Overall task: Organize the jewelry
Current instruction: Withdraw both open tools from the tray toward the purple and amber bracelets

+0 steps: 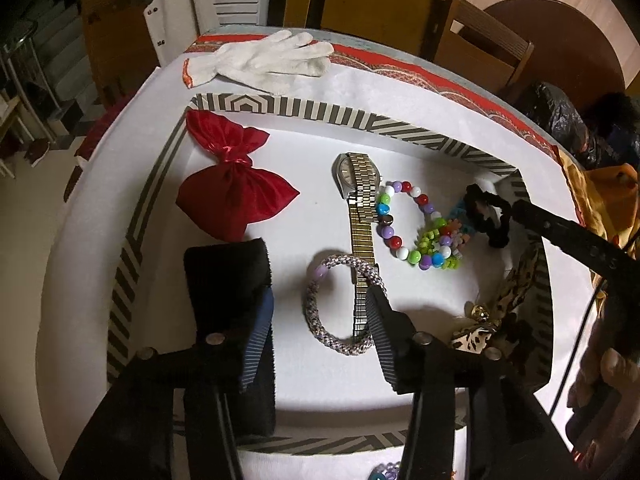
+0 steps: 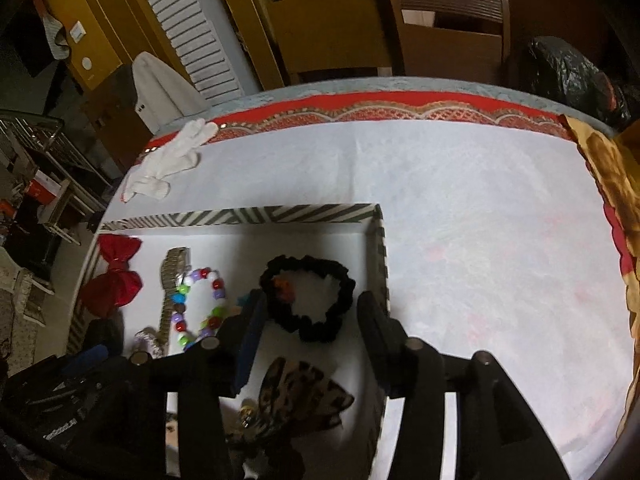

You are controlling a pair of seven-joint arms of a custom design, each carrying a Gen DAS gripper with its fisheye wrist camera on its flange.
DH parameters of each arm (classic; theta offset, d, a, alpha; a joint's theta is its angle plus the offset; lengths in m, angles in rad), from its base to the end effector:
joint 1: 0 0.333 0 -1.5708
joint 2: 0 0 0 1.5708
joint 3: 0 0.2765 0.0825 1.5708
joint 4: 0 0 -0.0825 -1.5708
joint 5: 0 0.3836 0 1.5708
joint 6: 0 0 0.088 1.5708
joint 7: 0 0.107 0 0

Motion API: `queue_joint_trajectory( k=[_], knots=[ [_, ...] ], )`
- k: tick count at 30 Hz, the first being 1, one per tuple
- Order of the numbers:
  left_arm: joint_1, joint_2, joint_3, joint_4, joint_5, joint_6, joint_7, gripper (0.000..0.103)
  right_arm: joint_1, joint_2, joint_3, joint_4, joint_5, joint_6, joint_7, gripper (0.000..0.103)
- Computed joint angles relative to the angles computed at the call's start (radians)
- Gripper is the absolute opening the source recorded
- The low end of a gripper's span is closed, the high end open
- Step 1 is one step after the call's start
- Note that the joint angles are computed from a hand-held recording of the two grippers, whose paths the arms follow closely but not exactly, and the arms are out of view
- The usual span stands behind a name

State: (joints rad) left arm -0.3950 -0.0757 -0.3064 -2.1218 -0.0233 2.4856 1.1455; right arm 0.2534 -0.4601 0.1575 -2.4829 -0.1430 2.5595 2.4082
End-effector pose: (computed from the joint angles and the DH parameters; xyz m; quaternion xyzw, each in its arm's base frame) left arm 0.4308 -0.3667 0.4514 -0.5931 0.7755 -0.2105 0.0499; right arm 0.4230 0.1892 0.4742 -0.5608 0.7811 -0.1297 0.2419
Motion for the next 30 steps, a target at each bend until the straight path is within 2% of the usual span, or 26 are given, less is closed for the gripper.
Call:
queue_joint_trajectory(
  k=[5,11,15,30],
  knots=[
    [-0.004,-0.027,-0.005,-0.013,0.011,-0.003,-0.013,0.061,0.007,-0.07,0.007,-0.024,0.006,-0.01,0.012,0.054],
    [-0.008,-0.079,-0.01,-0.048,0.041,-0.003,-0.042,0.061,0.029,-0.142,0.042,-0.044,0.001,-0.026,0.034,0.055],
    [-0.012,-0.125,-0.015,-0.084,0.048,-0.005,-0.057,0.061,0.054,-0.189,0.061,-0.059,0.006,-0.04,0.045,0.059],
    [-0.051,-0.315,-0.025,-0.238,0.014,-0.022,-0.07,0.061,0.157,-0.329,0.121,-0.138,0.031,-0.145,0.14,0.06]
  ],
)
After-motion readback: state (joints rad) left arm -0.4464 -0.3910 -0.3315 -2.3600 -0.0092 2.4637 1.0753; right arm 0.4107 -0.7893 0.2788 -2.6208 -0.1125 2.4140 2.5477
